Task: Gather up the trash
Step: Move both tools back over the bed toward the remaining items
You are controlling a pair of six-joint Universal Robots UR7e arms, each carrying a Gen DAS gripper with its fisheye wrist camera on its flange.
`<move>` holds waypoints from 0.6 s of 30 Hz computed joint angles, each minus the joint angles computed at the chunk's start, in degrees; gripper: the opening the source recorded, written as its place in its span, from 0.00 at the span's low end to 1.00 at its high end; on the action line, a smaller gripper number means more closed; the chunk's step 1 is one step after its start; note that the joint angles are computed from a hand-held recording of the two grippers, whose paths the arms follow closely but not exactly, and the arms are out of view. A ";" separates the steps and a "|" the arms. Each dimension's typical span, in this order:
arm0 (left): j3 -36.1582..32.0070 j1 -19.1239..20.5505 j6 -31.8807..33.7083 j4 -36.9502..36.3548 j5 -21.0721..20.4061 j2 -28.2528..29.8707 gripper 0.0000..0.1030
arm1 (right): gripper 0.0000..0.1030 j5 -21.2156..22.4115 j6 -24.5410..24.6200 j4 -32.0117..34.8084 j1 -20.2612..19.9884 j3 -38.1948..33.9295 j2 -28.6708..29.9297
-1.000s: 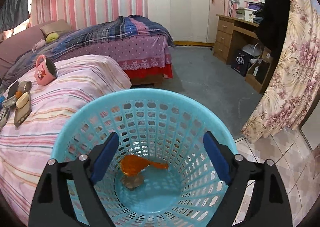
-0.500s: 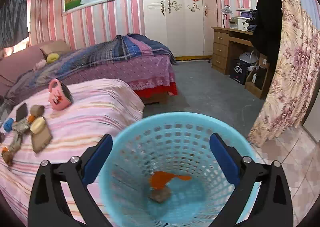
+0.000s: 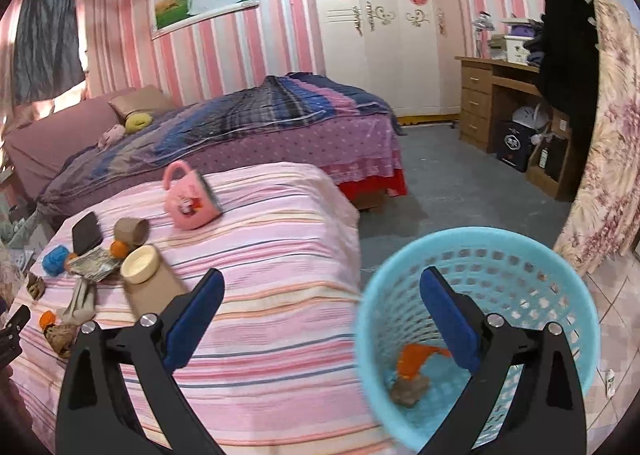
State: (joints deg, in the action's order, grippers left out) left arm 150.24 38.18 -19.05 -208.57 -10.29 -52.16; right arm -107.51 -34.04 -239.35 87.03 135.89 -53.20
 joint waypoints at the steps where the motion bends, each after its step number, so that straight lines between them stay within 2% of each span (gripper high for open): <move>1: 0.57 0.34 0.07 0.13 0.28 -0.69 0.95 | 0.93 -0.67 -0.35 -0.52 0.80 -0.44 1.04; 7: 3.01 2.57 2.09 0.19 -1.11 -4.81 0.95 | 0.93 -4.41 -0.49 -0.98 5.81 -3.31 7.31; 11: 3.06 5.08 3.63 0.38 -1.92 -6.74 0.95 | 0.93 -5.68 -1.29 -1.33 8.46 -4.69 10.66; 15: 2.88 7.02 6.60 -3.30 -3.15 -7.60 0.95 | 0.93 -6.13 -1.48 -0.97 10.32 -5.64 13.25; 18: 2.78 7.86 7.18 -3.41 -2.41 -7.79 0.95 | 0.93 -6.61 -1.67 -0.41 11.88 -6.44 15.15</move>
State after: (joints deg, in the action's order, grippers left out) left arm 153.02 46.04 -11.87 -211.99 -12.70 -59.95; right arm -114.12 -35.71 -239.76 98.91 129.46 -38.05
